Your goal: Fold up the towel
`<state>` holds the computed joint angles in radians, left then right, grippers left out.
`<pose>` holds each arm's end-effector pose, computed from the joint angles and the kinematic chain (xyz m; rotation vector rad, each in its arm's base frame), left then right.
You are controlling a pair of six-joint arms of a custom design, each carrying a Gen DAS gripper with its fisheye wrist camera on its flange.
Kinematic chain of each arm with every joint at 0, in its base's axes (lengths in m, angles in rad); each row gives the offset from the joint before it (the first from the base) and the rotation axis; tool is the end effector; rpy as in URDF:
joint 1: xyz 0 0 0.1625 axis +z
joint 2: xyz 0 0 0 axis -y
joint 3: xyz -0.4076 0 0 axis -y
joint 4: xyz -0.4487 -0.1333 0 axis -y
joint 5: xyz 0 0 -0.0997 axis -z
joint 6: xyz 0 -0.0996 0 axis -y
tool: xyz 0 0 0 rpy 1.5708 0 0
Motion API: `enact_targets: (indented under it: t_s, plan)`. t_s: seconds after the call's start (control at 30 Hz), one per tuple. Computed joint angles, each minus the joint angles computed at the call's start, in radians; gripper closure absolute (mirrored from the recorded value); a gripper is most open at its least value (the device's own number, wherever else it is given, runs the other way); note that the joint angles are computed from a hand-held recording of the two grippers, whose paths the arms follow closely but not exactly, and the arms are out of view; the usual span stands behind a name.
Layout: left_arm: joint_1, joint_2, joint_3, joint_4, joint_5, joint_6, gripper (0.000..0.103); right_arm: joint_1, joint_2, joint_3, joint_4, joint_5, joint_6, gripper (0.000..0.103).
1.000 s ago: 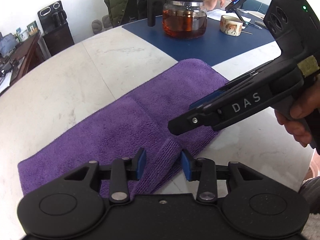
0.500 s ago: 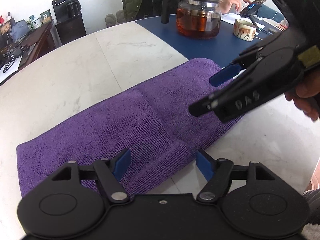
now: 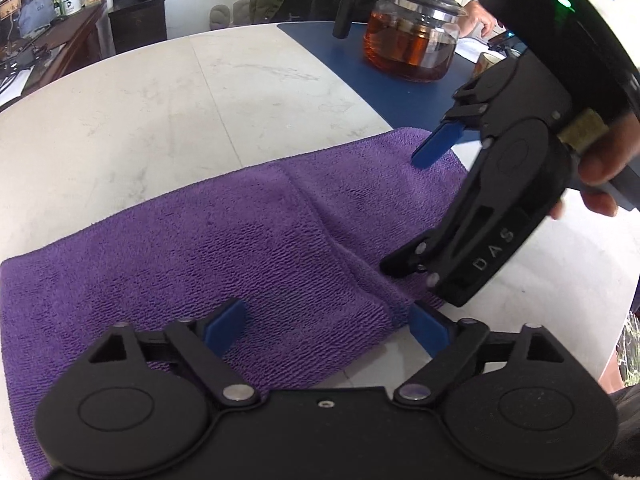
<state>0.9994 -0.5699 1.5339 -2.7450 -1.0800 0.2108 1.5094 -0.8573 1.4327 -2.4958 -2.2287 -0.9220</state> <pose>-0.2350 -0.6988 -0.0513 0.9522 2.4942 -0.3968 0.0254 -0.7669 0.1866 0.8713 -2.2459 -0.0132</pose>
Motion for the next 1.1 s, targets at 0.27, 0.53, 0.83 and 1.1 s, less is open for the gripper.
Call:
enact_targets:
  t_s: [0.27,0.53,0.83,1.1]
  plan:
    - [0.015,-0.005,0.004,-0.016,-0.045,-0.015,0.003,0.002,0.016,-0.041,0.08,0.009,0.002,0.0]
    - [0.012,-0.002,-0.002,-0.007,-0.038,-0.008,0.004,-0.022,-0.026,0.026,-0.023,0.099,-0.075,0.0]
    - [-0.007,-0.058,0.05,-0.059,0.003,-0.055,0.014,-0.037,-0.06,0.085,-0.239,0.18,-0.065,0.0]
    - [-0.034,-0.076,0.077,-0.03,-0.01,-0.028,0.048,-0.111,-0.216,0.256,-0.465,0.588,0.266,0.0]
